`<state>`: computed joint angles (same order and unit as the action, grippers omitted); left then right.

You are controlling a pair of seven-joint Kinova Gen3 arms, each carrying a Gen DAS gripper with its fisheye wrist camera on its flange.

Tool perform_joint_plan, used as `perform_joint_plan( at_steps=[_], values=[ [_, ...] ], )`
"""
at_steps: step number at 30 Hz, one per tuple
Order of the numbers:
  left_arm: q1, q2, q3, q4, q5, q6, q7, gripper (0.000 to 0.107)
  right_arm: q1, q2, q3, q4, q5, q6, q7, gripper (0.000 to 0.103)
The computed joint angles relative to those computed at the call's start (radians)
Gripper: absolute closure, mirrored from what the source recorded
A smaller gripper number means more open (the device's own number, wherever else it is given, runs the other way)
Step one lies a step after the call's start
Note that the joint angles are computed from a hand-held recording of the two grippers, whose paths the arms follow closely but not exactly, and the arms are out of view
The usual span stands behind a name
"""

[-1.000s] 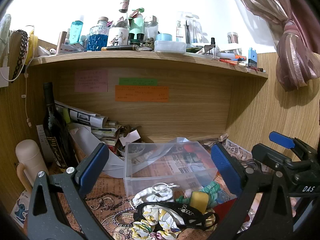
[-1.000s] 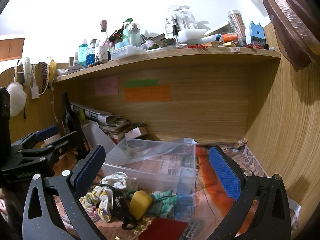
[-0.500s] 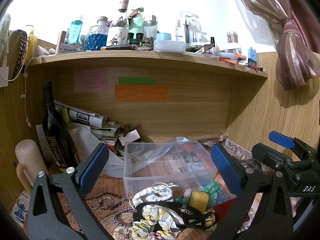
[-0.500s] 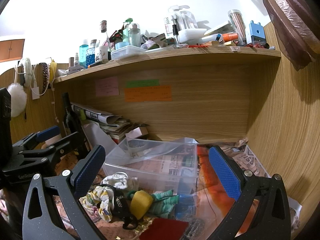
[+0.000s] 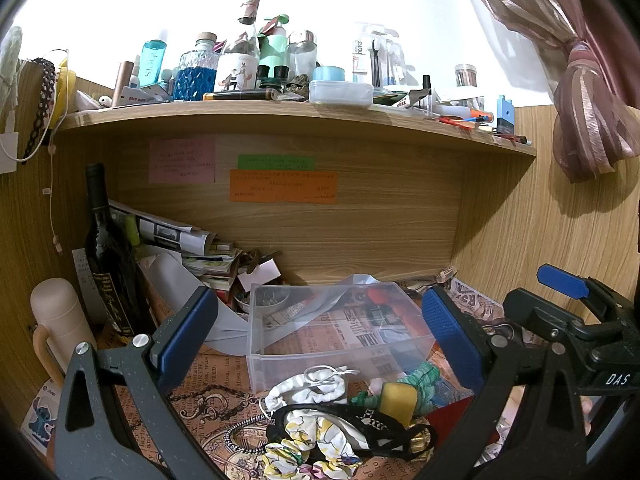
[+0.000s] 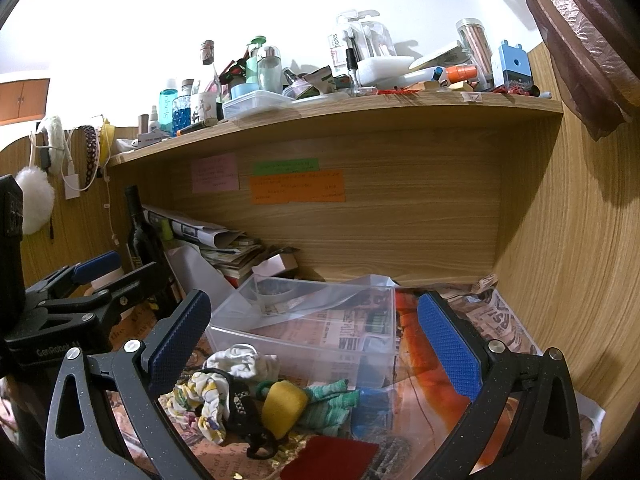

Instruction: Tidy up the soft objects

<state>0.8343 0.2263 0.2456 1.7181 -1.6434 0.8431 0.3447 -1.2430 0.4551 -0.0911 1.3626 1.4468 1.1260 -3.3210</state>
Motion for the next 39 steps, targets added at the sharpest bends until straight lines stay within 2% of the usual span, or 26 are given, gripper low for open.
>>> perform_joint_plan(
  at_steps=[11, 15, 20, 26, 33, 34, 35, 36, 38, 39],
  values=[
    [-0.021, 0.004, -0.008, 0.008, 0.035, -0.050, -0.021, 0.004, -0.001, 0.013, 0.005, -0.025, -0.034, -0.001, 0.024, 0.000],
    [-0.047, 0.006, -0.017, 0.014, 0.113, -0.113, -0.079, 0.004, 0.011, 0.009, 0.005, -0.014, -0.075, -0.014, 0.042, 0.000],
    [-0.074, 0.020, -0.042, 0.015, 0.259, -0.190, -0.184, 0.004, 0.039, 0.007, -0.005, -0.004, -0.173, -0.032, 0.085, 0.000],
    [-0.069, 0.035, -0.080, 0.021, 0.398, -0.247, -0.289, 0.004, 0.074, -0.003, -0.010, 0.023, -0.295, -0.080, 0.121, 0.001],
    [-0.059, 0.043, -0.122, 0.037, 0.538, -0.282, -0.380, 0.005, 0.112, -0.014, -0.013, 0.056, -0.415, -0.157, 0.153, 0.014],
    [-0.056, 0.045, -0.127, 0.039, 0.551, -0.284, -0.388, 0.007, 0.114, -0.014, -0.012, 0.060, -0.427, -0.166, 0.155, 0.017],
    [-0.054, 0.048, -0.130, 0.039, 0.566, -0.284, -0.398, 0.013, 0.120, -0.014, -0.013, 0.064, -0.445, -0.179, 0.161, 0.018],
    [-0.059, 0.052, -0.129, 0.038, 0.593, -0.292, -0.420, 0.025, 0.120, -0.013, -0.010, 0.066, -0.452, -0.187, 0.163, 0.021],
    [-0.072, 0.061, -0.129, 0.030, 0.657, -0.303, -0.481, 0.040, 0.126, -0.012, -0.008, 0.072, -0.476, -0.206, 0.173, 0.025],
    [-0.076, 0.066, -0.131, 0.026, 0.689, -0.307, -0.508, 0.041, 0.127, -0.011, -0.006, 0.073, -0.486, -0.212, 0.178, 0.029]
  ],
)
